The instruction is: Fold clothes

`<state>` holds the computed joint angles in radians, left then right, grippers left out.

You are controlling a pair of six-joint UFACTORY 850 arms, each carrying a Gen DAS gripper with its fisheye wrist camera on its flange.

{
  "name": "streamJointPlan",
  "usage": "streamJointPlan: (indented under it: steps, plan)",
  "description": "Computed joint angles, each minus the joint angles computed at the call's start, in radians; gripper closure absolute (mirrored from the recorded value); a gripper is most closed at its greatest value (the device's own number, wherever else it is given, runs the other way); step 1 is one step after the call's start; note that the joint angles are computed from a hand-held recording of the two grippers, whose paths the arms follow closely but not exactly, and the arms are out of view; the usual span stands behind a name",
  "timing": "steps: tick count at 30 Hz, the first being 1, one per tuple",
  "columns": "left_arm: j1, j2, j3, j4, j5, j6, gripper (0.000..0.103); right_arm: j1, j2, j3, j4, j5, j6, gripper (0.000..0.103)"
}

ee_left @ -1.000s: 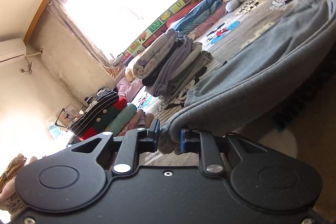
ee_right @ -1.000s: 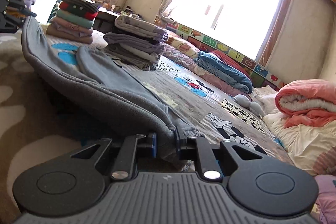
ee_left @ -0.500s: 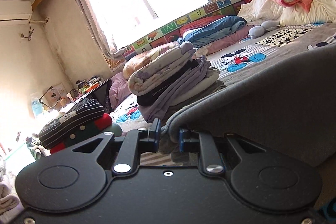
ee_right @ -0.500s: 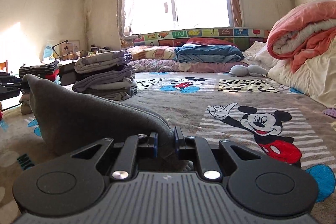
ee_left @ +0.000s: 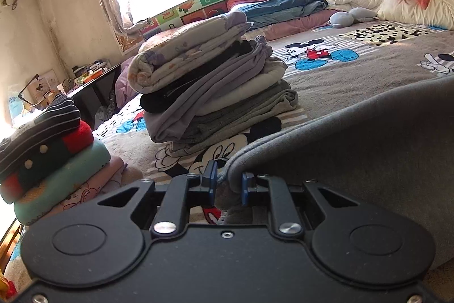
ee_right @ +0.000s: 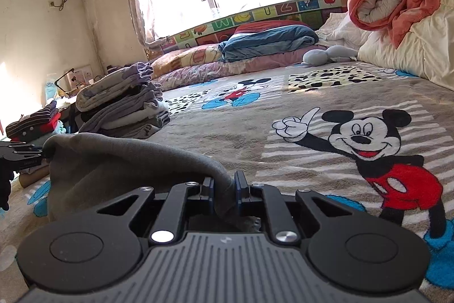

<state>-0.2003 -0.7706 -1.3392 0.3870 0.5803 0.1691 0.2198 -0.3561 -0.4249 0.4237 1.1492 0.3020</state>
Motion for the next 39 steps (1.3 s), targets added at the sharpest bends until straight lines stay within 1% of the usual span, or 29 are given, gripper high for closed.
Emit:
streamJointPlan:
  steps: [4, 6, 9, 10, 12, 13, 14, 15, 17, 20, 23, 24, 27, 29, 30, 31, 32, 33, 34, 36, 39]
  plan:
    - [0.003, -0.032, -0.064, 0.101, -0.06, -0.116, 0.087, -0.066, -0.016, -0.03, -0.096, -0.066, 0.057, 0.087]
    - [0.004, -0.052, -0.098, 0.157, -0.079, -0.178, 0.085, -0.092, -0.02, -0.04, -0.138, -0.094, 0.088, 0.087]
    - [0.021, -0.081, -0.146, 0.299, -0.082, -0.393, 0.08, -0.123, -0.039, -0.053, -0.185, -0.11, 0.15, 0.083]
    - [0.029, -0.087, -0.157, 0.352, -0.077, -0.472, 0.078, -0.133, -0.047, -0.057, -0.202, -0.114, 0.174, 0.08]
    - [0.051, -0.098, -0.18, 0.456, -0.061, -0.665, 0.059, -0.155, -0.06, -0.062, -0.239, -0.11, 0.224, 0.07]
    - [0.064, -0.105, -0.196, 0.5, -0.051, -0.766, 0.057, -0.161, -0.065, -0.06, -0.252, -0.1, 0.246, 0.066]
    - [0.077, -0.11, -0.208, 0.533, -0.038, -0.855, 0.056, -0.159, -0.066, -0.059, -0.244, -0.099, 0.253, 0.058]
    - [0.089, -0.113, -0.214, 0.556, -0.025, -0.928, 0.056, -0.156, -0.067, -0.058, -0.236, -0.098, 0.259, 0.052]
    - [0.114, -0.112, -0.221, 0.627, 0.009, -1.085, 0.056, -0.147, -0.064, -0.054, -0.208, -0.092, 0.249, 0.051]
    - [0.15, -0.114, -0.23, 0.791, 0.085, -1.339, 0.056, -0.107, -0.052, -0.038, -0.102, -0.049, 0.2, 0.051]
    - [0.17, -0.119, -0.223, 0.854, 0.139, -1.471, 0.056, -0.043, -0.017, -0.018, 0.026, 0.002, 0.121, 0.051]
    - [0.173, -0.125, -0.226, 0.868, 0.15, -1.503, 0.056, -0.03, -0.001, -0.016, 0.058, 0.003, 0.076, 0.051]
    - [0.162, -0.141, -0.237, 0.867, 0.139, -1.483, 0.057, 0.004, 0.023, -0.013, 0.069, 0.003, -0.014, 0.05]
    - [0.152, -0.145, -0.232, 0.86, 0.133, -1.429, 0.058, -0.007, 0.005, -0.027, -0.001, -0.022, 0.022, 0.05]
    - [0.143, -0.142, -0.22, 0.828, 0.115, -1.363, 0.062, -0.012, -0.004, -0.034, -0.039, -0.034, 0.043, 0.05]
    - [0.129, -0.134, -0.202, 0.768, 0.086, -1.261, 0.066, -0.013, -0.014, -0.046, -0.055, -0.052, 0.047, 0.05]
    - [0.119, -0.128, -0.19, 0.724, 0.061, -1.186, 0.079, -0.016, -0.02, -0.059, -0.069, -0.082, 0.035, 0.05]
    - [0.112, -0.122, -0.182, 0.693, 0.037, -1.135, 0.084, -0.018, -0.026, -0.072, -0.082, -0.113, 0.023, 0.05]
    - [0.115, -0.106, -0.17, 0.691, 0.041, -1.121, 0.086, -0.019, -0.032, -0.078, -0.084, -0.124, 0.022, 0.05]
    - [0.136, -0.063, -0.143, 0.733, 0.095, -1.158, 0.089, -0.021, -0.043, -0.089, -0.088, -0.146, 0.02, 0.05]
    - [0.161, -0.04, -0.141, 0.784, 0.142, -1.238, 0.09, -0.039, -0.048, -0.063, -0.144, -0.094, 0.113, 0.054]
